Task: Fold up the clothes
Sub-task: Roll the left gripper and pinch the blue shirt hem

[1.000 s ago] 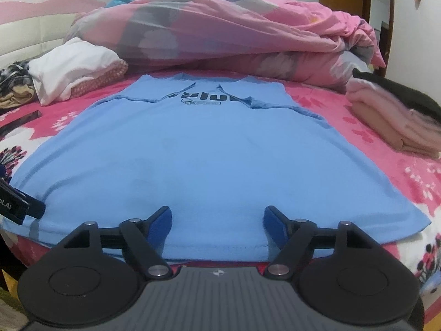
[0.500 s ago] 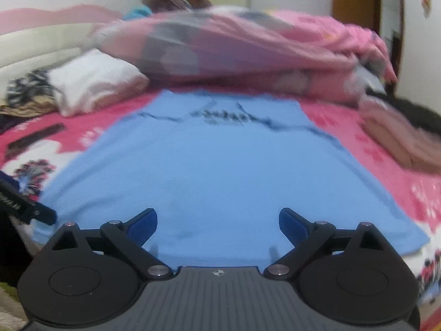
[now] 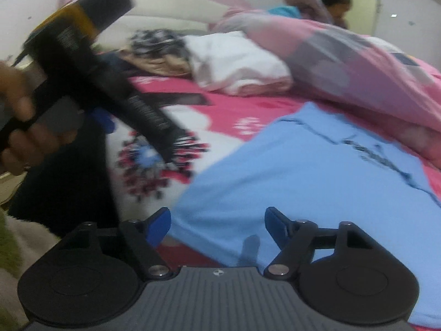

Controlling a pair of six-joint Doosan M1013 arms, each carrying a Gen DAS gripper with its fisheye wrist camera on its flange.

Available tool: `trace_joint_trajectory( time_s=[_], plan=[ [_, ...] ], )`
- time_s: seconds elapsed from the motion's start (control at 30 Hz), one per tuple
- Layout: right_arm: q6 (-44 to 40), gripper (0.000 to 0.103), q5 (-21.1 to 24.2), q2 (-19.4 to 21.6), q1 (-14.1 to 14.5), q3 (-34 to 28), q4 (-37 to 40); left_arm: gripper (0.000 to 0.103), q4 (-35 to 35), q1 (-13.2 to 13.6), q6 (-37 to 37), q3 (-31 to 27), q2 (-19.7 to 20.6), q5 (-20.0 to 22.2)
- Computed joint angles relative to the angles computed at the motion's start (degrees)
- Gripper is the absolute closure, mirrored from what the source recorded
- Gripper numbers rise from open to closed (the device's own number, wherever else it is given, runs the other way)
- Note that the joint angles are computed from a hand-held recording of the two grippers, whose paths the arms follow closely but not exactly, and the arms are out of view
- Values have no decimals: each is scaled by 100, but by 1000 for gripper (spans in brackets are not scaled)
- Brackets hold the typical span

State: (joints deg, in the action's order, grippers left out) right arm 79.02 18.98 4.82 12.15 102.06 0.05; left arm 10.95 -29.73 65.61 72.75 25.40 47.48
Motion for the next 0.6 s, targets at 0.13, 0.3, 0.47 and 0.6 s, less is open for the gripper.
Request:
trace_joint_trajectory(
  time_s=[0.13,0.3,0.47,0.6],
  plan=[
    [-174,39,192,104,118,-105,63,2,-161,67,52,140,-61,-315],
    [623,50,210,188,304,-111,-1018,6,-487,177,20,389,-169,-853],
    [1625,54,164,247,509,-46,-2346,22,-1001,307,85,612,-244,-1308],
    [2516,68,99,261,608,33,-3395,30,-1345,336,488,826,-343,-1712]
  ],
)
